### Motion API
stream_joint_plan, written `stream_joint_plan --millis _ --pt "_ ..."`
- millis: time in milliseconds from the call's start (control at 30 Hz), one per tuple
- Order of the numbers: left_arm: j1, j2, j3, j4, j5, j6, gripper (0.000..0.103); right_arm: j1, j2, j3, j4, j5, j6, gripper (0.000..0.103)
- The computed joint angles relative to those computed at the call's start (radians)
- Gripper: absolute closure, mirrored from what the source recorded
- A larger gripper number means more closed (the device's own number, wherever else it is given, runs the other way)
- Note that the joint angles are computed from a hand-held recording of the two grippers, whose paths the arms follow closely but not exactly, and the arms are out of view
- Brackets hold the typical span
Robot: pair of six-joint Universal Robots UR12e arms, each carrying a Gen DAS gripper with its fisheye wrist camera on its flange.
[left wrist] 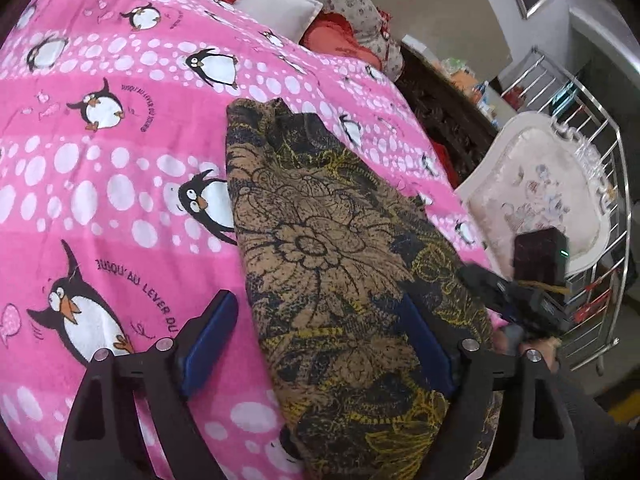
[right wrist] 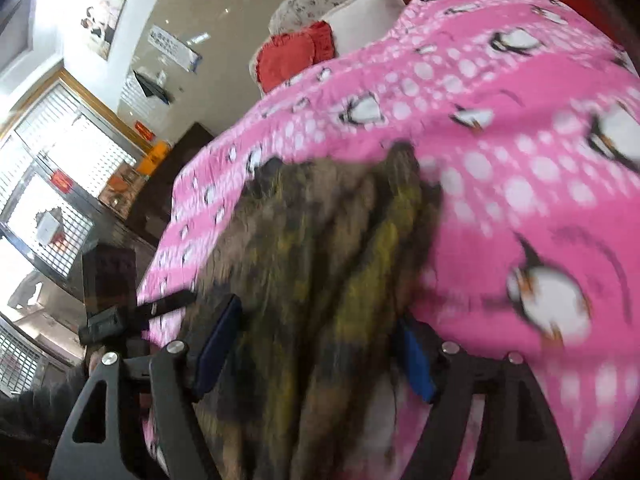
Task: Fold small clothes
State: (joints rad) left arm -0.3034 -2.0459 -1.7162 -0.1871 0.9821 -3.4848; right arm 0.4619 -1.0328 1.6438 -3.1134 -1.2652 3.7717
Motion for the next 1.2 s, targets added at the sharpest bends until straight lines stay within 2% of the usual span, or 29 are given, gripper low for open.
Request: stream_joint_plan --millis 67,100,167,200,267,333,367,400,433,467,500,533,600,633,733,833,933,1067,1133,1200 --pt "0.006 -0.011 -0.001 0.035 -0.025 -0.026 0.037 -0.008 0.026 -0.027 -0.029 -0.005 0.003 0.031" --pt "0.01 -0.014 -0.005 0.057 -0.038 -0.04 0.037 -0.011 0.037 -0.042 -0.022 -0.005 -0.003 0.037" --pt "0.011 -0.015 -0.011 0.074 -0.04 -0.045 0.037 -0.01 0.048 -0.053 -0.015 -0.008 -0.062 0.041" --pt "0.007 -0.014 -0.012 0.078 -0.029 -0.039 0.037 -0.01 0.049 -0.047 -0.035 -0.008 -0.078 0.045" --pt "-0.002 -0.009 -0.016 0.079 0.004 -0.02 0.036 -0.018 0.053 -0.031 -0.089 0.007 -0.039 0.051" --pt "-0.01 -0.003 -0.015 0.061 0.034 0.002 0.037 -0.021 0.055 -0.019 -0.12 0.01 -0.02 0.052" --pt "-0.013 -0.001 -0.012 0.051 0.045 0.005 0.041 -0.021 0.054 -0.017 -0.123 0.009 -0.02 0.052" --pt "-0.017 0.003 -0.01 0.041 0.068 0.004 0.049 -0.021 0.054 -0.016 -0.123 0.01 -0.02 0.052" --pt "-0.02 0.005 -0.007 0.033 0.097 -0.005 0.075 -0.022 0.053 -0.014 -0.125 0.013 -0.02 0.052" --pt "-0.02 0.005 -0.006 0.032 0.101 -0.024 0.097 -0.021 0.052 -0.015 -0.119 0.008 -0.021 0.053" --pt "-0.015 0.002 -0.007 0.038 0.087 -0.054 0.098 -0.018 0.047 -0.013 -0.104 -0.002 -0.027 0.056" --pt "-0.015 0.002 -0.009 0.049 0.094 -0.073 0.102 -0.013 0.043 -0.022 -0.066 -0.017 -0.044 0.063" --pt "-0.024 0.009 -0.01 0.057 0.134 -0.046 0.103 0.005 0.024 -0.045 0.027 -0.056 -0.121 0.076" --pt "-0.028 0.015 -0.013 0.068 0.155 -0.035 0.103 0.015 0.017 -0.055 0.062 -0.084 -0.144 0.079" --pt "-0.023 0.031 -0.025 0.122 0.173 -0.031 0.103 0.031 0.0 -0.074 0.111 -0.133 -0.149 0.081" --pt "0.008 0.046 -0.034 0.135 0.173 -0.004 0.103 0.039 0.007 -0.107 0.114 -0.127 -0.12 0.081" --pt "0.048 0.069 -0.048 0.135 0.188 0.028 0.103 0.049 0.051 -0.177 0.117 -0.1 -0.097 0.081" --pt "0.098 0.097 -0.075 0.129 0.23 0.067 0.103 0.074 0.145 -0.327 0.139 -0.06 -0.1 0.081" --pt "0.119 0.092 -0.074 0.113 0.219 0.07 0.102 0.082 0.184 -0.387 0.148 -0.043 -0.108 0.081" --pt "0.131 0.062 -0.048 0.064 0.214 0.089 0.1 0.089 0.224 -0.442 0.17 -0.054 -0.106 0.08"
